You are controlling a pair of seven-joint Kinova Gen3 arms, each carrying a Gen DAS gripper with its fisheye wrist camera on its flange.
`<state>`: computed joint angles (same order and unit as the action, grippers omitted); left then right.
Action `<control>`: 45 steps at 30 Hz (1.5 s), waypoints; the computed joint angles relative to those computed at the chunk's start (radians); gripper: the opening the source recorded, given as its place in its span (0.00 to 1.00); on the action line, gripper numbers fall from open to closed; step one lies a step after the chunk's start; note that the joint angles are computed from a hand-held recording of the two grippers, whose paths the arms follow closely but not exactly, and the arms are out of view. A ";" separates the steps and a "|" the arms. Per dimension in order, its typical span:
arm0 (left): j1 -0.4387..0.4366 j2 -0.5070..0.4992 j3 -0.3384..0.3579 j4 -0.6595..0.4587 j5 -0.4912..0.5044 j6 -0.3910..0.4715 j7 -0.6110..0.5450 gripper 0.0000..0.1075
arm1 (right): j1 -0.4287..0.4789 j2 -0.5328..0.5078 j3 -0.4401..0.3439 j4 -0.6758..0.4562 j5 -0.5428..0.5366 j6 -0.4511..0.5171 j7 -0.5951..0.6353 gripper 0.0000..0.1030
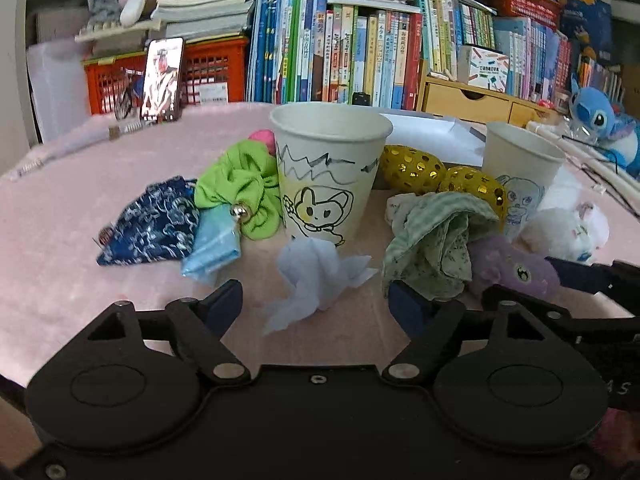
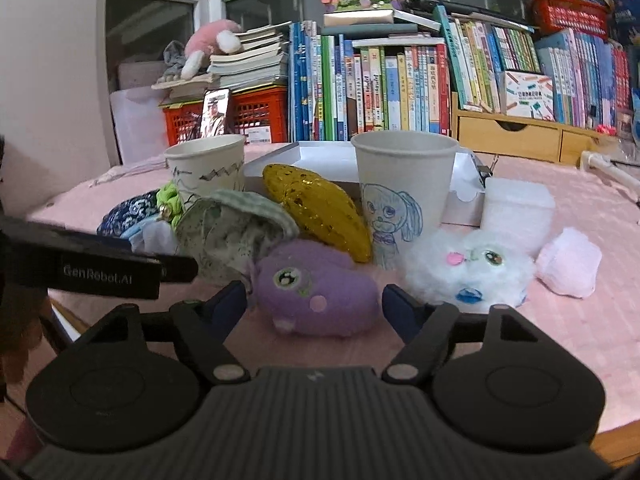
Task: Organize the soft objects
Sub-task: 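Reach the left gripper to the white tissue while the right gripper grasps the purple plush, then lift the white tissue with the left gripper while the right gripper carries the purple plush to the tray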
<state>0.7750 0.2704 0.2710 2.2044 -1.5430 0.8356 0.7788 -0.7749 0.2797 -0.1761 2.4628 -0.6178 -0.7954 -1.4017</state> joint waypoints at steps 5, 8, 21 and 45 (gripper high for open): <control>-0.027 -0.009 -0.004 0.015 -0.043 -0.037 0.060 0.62 | 0.002 0.011 0.000 -0.010 0.006 -0.008 -0.011 0.78; -0.038 -0.016 0.000 0.021 -0.062 -0.049 0.086 0.56 | 0.002 0.017 0.003 -0.019 0.002 -0.006 -0.012 0.77; 0.002 -0.043 0.029 0.014 0.017 -0.002 -0.069 0.28 | -0.007 0.022 0.004 -0.018 -0.011 -0.019 -0.015 0.68; 0.015 0.010 -0.005 -0.015 0.030 0.049 -0.147 0.36 | -0.049 -0.014 -0.018 0.010 -0.139 -0.071 0.074 0.67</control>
